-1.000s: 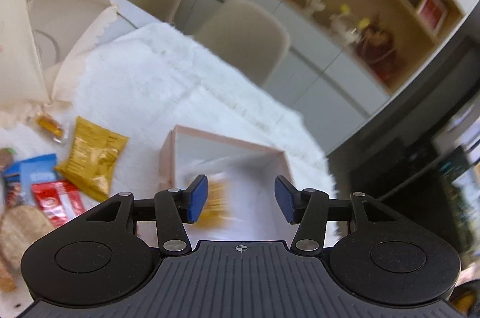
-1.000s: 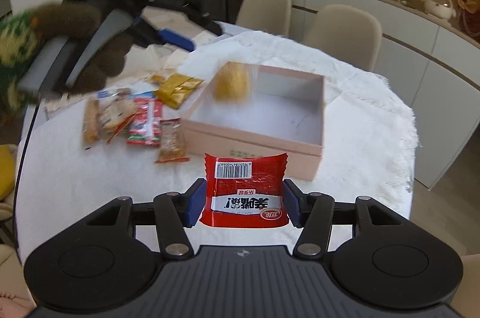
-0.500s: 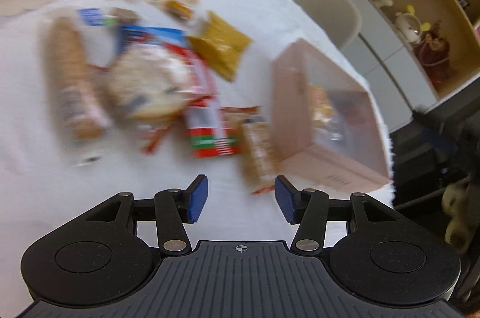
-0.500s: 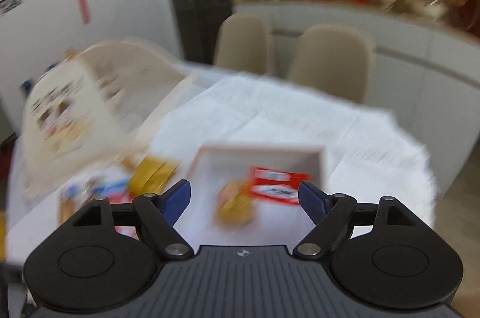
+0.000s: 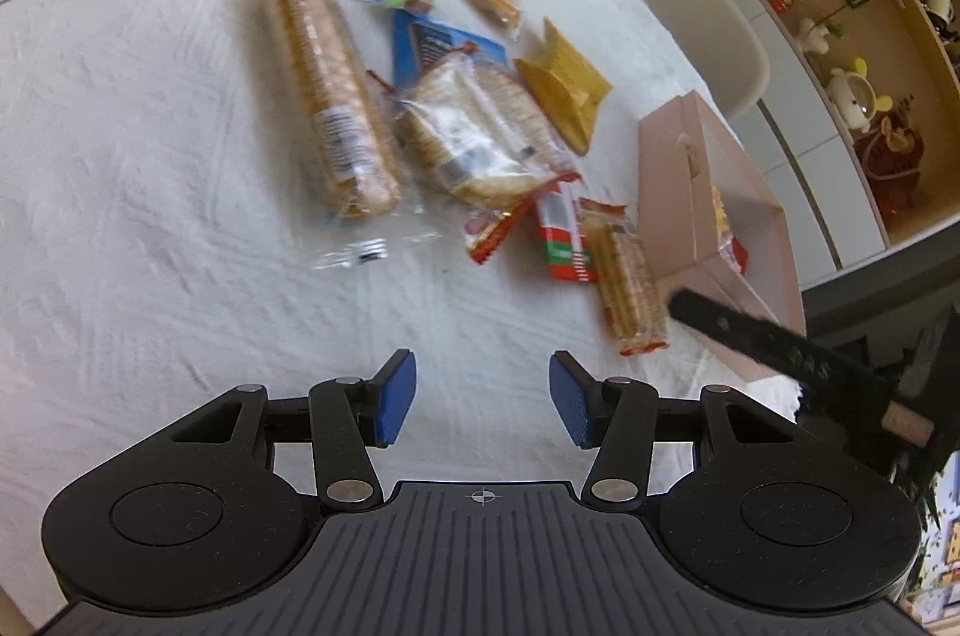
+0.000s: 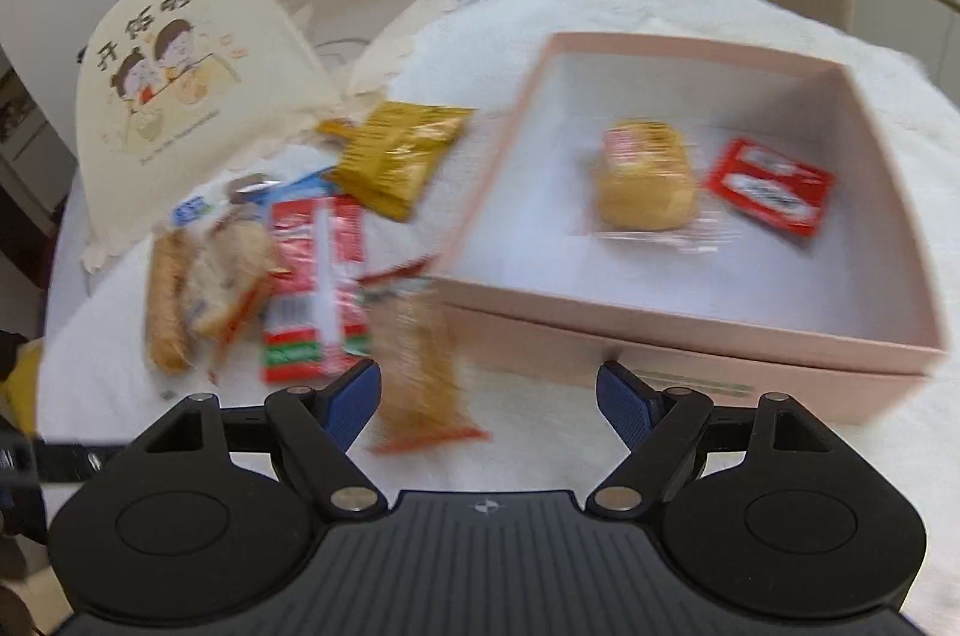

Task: Organize snacks

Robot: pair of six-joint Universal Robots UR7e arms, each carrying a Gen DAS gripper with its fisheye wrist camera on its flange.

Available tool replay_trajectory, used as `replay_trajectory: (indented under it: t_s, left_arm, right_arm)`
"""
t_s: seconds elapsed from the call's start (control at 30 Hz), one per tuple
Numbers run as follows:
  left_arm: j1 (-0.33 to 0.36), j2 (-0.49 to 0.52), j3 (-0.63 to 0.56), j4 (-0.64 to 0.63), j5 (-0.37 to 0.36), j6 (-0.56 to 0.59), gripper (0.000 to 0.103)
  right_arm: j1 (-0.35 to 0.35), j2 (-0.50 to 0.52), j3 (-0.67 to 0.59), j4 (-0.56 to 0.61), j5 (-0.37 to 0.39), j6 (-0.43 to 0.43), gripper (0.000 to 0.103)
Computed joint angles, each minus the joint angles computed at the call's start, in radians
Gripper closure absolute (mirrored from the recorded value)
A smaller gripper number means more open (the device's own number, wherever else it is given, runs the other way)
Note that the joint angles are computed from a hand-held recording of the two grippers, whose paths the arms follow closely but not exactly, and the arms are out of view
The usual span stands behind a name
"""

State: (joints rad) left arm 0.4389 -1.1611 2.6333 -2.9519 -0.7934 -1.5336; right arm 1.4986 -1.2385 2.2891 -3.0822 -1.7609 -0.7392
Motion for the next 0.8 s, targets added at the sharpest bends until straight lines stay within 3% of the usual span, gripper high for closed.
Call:
replay_trajectory:
  t_s: [0.1, 0.13, 0.23, 0.37, 0.53, 0.7, 0.73, 0.77, 0.8]
  left_arm:
    - [-0.006, -0.040, 0.007, 0.053, 0.005, -0.009, 0.048]
    - [-0.008, -0.054, 0.007, 0.069, 0.008, -0.004, 0.048]
    - [-0.007, -0.092, -0.002, 0.113, 0.025, 0.023, 0.048]
    - [0.015, -0.111, -0.038, 0.184, 0.069, 0.053, 0.048]
    - [0.070, -0.106, -0.097, 0.195, 0.113, 0.160, 0.048]
    - [0.140, -0.048, -0.190, 0.145, 0.159, 0.362, 0.048]
    - [0.154, -0.038, -0.211, 0.148, 0.163, 0.389, 0.048]
    - [0.171, -0.025, -0.233, 0.136, 0.163, 0.428, 0.048]
    - [0.185, -0.013, -0.249, 0.114, 0.163, 0.468, 0.048]
  right_arm:
    - [0.033, 0.073, -0.006, -0.031, -0.012, -0.004, 0.023]
    - [0.044, 0.101, -0.008, -0.049, -0.021, -0.002, 0.029]
    - [0.080, 0.152, 0.000, -0.097, -0.075, 0.007, 0.061]
    - [0.082, 0.091, 0.049, -0.026, -0.046, 0.000, 0.064]
    - [0.059, 0.023, 0.147, -0.088, -0.089, -0.061, 0.065]
    - [0.016, 0.000, 0.216, -0.274, -0.106, -0.141, 0.063]
    - [0.006, 0.001, 0.223, -0.300, -0.106, -0.154, 0.058]
    - [0.002, 0.011, 0.227, -0.335, -0.119, -0.164, 0.044]
    - [-0.002, 0.024, 0.231, -0.369, -0.128, -0.174, 0.036]
